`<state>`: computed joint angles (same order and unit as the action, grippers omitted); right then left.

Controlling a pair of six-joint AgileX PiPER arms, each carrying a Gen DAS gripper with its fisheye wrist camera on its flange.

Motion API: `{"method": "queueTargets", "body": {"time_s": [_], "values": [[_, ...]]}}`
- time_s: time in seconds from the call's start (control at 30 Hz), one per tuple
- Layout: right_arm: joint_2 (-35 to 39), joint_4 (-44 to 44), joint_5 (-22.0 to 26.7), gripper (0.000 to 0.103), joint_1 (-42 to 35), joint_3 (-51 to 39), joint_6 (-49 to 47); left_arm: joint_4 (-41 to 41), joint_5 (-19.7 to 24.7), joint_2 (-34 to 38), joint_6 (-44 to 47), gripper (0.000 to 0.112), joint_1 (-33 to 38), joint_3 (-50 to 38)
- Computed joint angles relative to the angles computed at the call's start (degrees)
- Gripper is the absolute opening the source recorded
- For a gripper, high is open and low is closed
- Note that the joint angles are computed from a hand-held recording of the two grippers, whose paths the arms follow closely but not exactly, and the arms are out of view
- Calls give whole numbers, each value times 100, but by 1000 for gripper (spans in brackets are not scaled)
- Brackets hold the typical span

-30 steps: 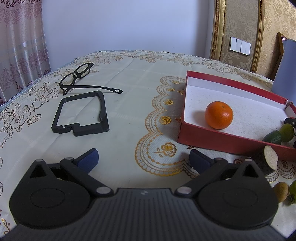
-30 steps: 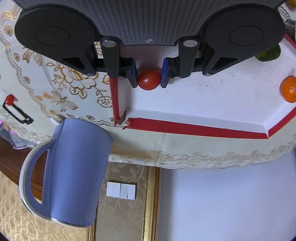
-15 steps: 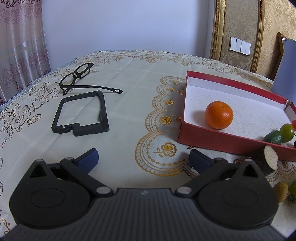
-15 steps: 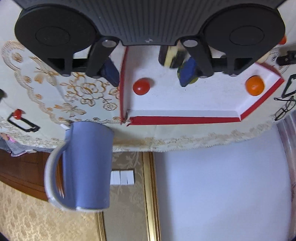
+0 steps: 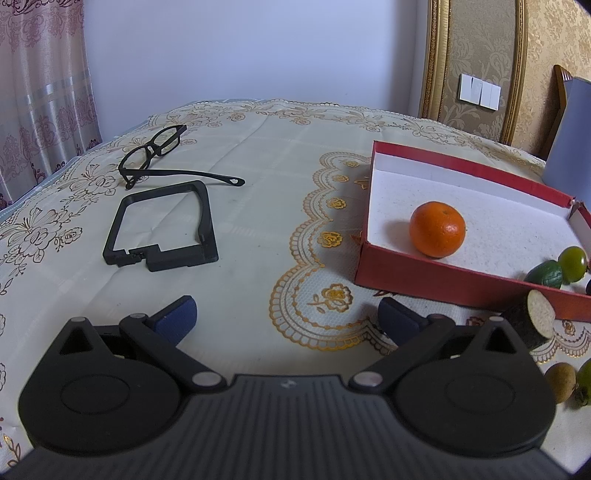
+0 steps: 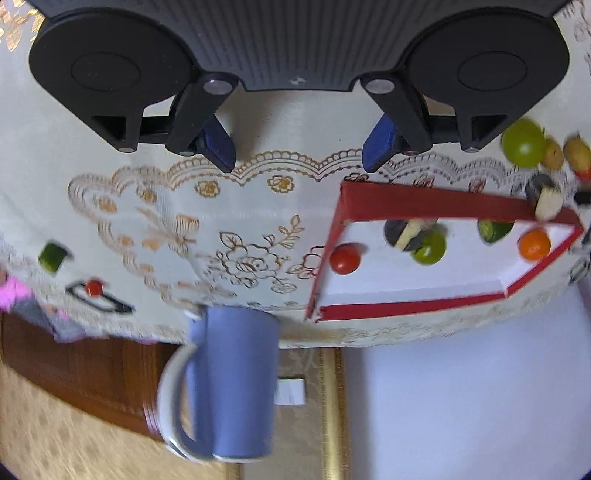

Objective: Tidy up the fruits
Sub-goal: 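Move the left gripper to a small brown fruit and close on it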

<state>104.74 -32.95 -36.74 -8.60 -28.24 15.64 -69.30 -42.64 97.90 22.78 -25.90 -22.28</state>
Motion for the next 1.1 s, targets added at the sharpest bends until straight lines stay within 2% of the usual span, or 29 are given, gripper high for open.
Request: {"method": "queueTargets", "body": {"time_s": [0.03,0.07,0.13,0.2,0.33,0.43,0.5,0.6,0.67,0.77,0.97,1.1], "values": [[29,-71,-36,78,-39,-20,134,146,-4,-29,-150,103,35,51],[54,-147,-81,84,-77,-32,234,337,-12,-85,-357,103,56,150],[119,-556,-100,85,-220,-121,590,681,-21,-276,-693,103,16,394],[154,-809,-204,85,-346,-135,815,782,-230,-538,-930,103,-272,680],[210,-1251,-414,85,-571,-151,1222,-69,-693,-876,-437,103,-1182,844],[208,-1292,-435,85,-588,-148,1270,-549,-627,-873,91,103,-1510,720],[217,-1293,-442,86,-591,-152,1269,-529,-564,-847,34,103,-1547,711],[220,-1291,-443,86,-590,-153,1267,173,-660,-1036,-678,103,-1658,1065],[218,-1314,-463,86,-603,-144,1291,162,-833,-1177,-501,103,-2034,1211],[213,-1321,-462,86,-611,-140,1287,-588,-1389,-942,-130,103,-2978,1146],[214,-1315,-461,86,-606,-142,1286,-1369,-1952,-220,-39,103,-4172,839],[216,-1313,-460,86,-604,-144,1285,-1158,-1818,-57,36,101,-4234,699]]}}
